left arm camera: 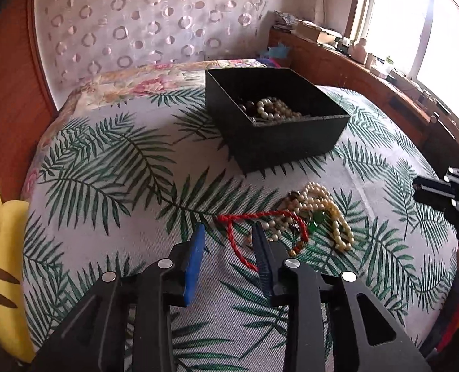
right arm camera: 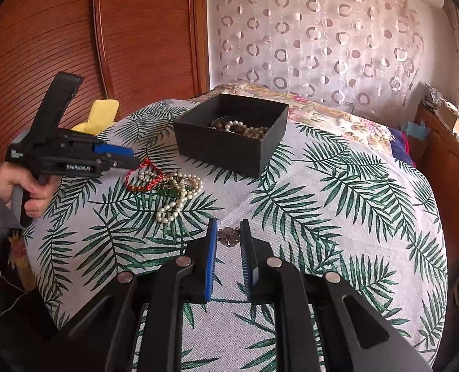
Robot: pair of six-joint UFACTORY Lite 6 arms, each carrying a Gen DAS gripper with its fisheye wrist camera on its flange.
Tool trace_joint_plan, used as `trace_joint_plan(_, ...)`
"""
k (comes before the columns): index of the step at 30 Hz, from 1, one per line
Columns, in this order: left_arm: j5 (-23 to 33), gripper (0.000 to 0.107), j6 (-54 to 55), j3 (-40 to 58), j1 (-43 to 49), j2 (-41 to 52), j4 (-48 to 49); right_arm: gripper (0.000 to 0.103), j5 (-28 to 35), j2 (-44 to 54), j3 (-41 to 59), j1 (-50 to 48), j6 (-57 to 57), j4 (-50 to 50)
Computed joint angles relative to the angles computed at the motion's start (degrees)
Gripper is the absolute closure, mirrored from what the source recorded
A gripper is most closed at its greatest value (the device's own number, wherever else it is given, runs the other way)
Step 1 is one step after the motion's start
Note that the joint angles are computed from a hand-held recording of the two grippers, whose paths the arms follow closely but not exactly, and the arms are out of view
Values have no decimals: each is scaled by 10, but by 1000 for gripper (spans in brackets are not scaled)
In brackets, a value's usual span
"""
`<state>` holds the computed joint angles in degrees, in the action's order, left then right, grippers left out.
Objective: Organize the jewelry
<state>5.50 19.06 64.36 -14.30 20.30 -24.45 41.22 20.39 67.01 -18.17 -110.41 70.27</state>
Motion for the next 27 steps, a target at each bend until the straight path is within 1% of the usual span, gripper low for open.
trace_joint_plan(1,9,77,31,12,4,8,-29,87,-1,0,-1,1,-1,1)
trace_joint_plan(3,21,77,40,38,9,27,-35,87,0,0,-1,0,-1,1)
trace_joint_plan(4,32,77,66,55,14,42,-59,87,0,0,-2,1,0,2)
trace_joint_plan(6,50,77,73,85,19,69,-65,87,-1,-1,-2,1,-1,2)
trace_joint_plan(8,51,80,72,98,19,82,-59,87,0,-1,-2,1,0,1)
trace_joint_plan(9,54,82,48,104,18,85,-31,87,1,0,0,0,0,0)
trace_joint_plan(10,56,86,46,107,19,86,-28,87,1,0,0,0,-1,2)
trace_joint_plan(11,62,97,68,108,20,87,-47,87,0,0,0,0,0,2)
trace_joint_plan(12,60,97,74,106,18,85,-49,87,0,0,0,0,0,2)
trace_joint_plan(13,55,99,86,100,17,82,-57,87,-1,0,-1,1,0,4)
trace_joint_plan(15,50,100,155,84,18,71,-124,87,0,1,0,0,0,2)
trace_joint_plan(16,42,100,164,74,17,62,-136,87,-2,0,-2,3,-1,3)
trace_joint_plan(17,28,100,151,62,13,48,-127,87,-2,-1,-2,2,-1,2)
trace_joint_plan(19,22,100,188,47,10,25,-171,87,0,-1,-3,2,-3,3)
trace_joint_plan(22,8,100,204,26,-1,-23,-193,87,0,-2,-4,4,-6,7)
trace_joint_plan(25,8,100,181,28,-9,-49,-176,87,-1,-5,2,11,-2,8)
trace_joint_plan(27,10,100,137,43,-15,-57,-136,87,-2,-2,16,17,8,5)
